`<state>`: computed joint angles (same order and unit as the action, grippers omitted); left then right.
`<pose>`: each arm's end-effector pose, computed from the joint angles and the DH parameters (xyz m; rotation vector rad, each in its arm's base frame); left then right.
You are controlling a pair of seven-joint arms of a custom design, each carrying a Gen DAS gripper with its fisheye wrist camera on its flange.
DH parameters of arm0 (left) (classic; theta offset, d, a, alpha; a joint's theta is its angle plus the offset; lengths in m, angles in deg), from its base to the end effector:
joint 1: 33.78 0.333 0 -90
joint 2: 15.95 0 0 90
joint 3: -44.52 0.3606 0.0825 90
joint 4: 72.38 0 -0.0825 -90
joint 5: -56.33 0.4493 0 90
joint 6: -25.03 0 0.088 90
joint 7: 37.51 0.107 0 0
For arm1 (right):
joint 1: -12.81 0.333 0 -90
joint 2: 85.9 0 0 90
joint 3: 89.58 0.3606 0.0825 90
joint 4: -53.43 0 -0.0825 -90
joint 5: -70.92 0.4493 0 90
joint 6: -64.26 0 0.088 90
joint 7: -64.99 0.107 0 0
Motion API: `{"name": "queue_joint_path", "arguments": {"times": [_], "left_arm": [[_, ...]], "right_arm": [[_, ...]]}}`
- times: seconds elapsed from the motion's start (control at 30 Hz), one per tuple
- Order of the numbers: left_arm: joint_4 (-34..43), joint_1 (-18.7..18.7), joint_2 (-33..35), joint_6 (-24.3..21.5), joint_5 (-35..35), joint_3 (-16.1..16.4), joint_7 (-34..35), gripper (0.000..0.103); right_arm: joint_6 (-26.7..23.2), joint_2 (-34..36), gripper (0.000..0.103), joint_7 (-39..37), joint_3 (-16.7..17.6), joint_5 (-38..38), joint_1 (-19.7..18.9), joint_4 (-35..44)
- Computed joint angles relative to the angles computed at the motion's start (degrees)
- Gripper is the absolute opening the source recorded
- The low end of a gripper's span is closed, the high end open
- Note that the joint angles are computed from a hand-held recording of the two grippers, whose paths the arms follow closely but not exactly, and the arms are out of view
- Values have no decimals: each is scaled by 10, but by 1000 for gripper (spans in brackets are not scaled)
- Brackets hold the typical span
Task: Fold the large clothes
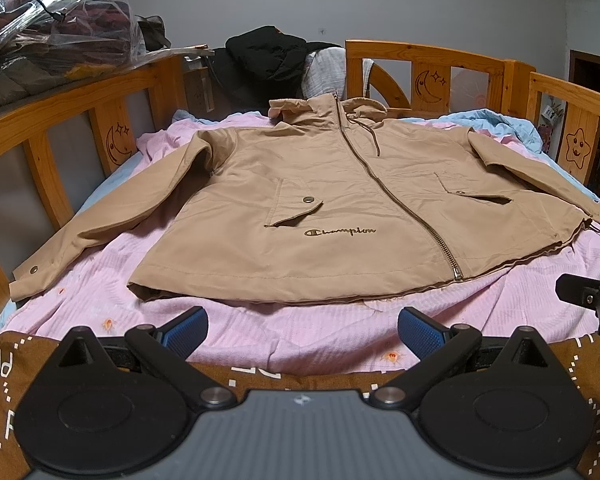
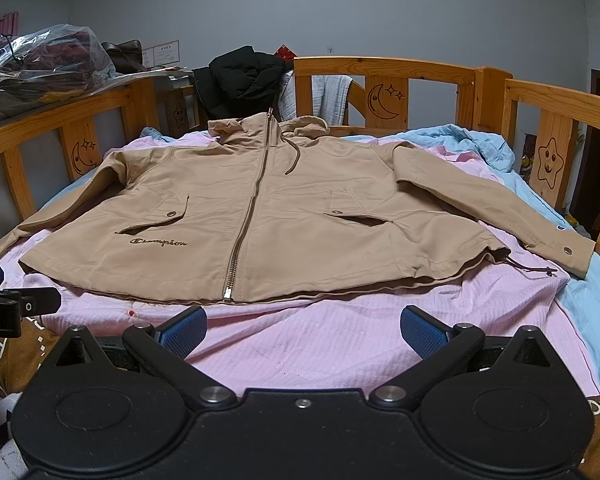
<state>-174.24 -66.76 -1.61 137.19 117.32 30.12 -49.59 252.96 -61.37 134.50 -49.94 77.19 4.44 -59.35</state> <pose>0.5277 -0.4692 0.4566 -1.9641 1.1677 -0.5011 0.6510 0.3169 0.4135 -1.9253 1.0206 -0.4975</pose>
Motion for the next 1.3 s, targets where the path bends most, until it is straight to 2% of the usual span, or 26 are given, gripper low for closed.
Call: {"name": "queue_joint_path", "arguments": {"times": [0.07, 0.17, 0.33, 0.4, 0.47, 0.53, 0.6, 0.7, 0.77, 0.83, 0.9, 0.97, 1.03, 1.07, 1.17, 1.23, 1.3], "left_arm": [[5, 2, 3, -2, -11, 0, 9, 103], [42, 5, 26, -29, -43, 2, 56, 103], [68, 10, 38, -25, -61, 12, 100, 103], [82, 16, 44, -19, -68, 15, 141, 103], [107, 25, 52, -20, -99, 15, 199, 103], [131, 34, 59, -17, -129, 17, 254, 103], [159, 32, 69, -30, -135, 22, 297, 103], [210, 27, 89, -59, -145, 31, 350, 103], [237, 30, 99, -63, -163, 35, 376, 103], [257, 45, 105, -43, -201, 35, 405, 103], [269, 71, 108, -4, -259, 30, 435, 103], [259, 91, 104, 54, -299, 34, 426, 103], [233, 103, 98, 132, -306, 45, 393, 103], [227, 101, 99, 158, -294, 55, 371, 103], [242, 97, 125, 193, -253, 79, 338, 103], [260, 96, 145, 194, -236, 86, 352, 103], [278, 97, 165, 194, -222, 92, 388, 103]], "right_arm": [[-3, -4, 103, 2, -9, 3, 8, 1], [-1, -12, 103, 13, -64, 24, 59, 5], [-5, -17, 103, 40, -134, 62, 119, 24], [-15, -18, 103, 50, -174, 76, 153, 38], [-31, -14, 103, 50, -174, 88, 149, 55], [-60, -6, 103, 33, -141, 103, 116, 75], [-102, 3, 103, 15, -126, 120, 99, 102], [-152, 15, 103, 1, -133, 142, 101, 139], [-178, 21, 103, 6, -147, 162, 108, 159], [-195, 27, 103, 23, -163, 187, 117, 175], [-190, 31, 103, 26, -166, 223, 118, 182], [-192, 32, 103, 31, -173, 254, 120, 186], [-182, 34, 103, 47, -189, 282, 131, 190], [-176, 37, 103, 66, -207, 289, 145, 194], [-173, 48, 103, 191, -312, 270, 221, 211], [-166, 66, 103, 258, -355, 251, 248, 229], [-161, 95, 102, 356, -421, 221, 289, 262]]}}
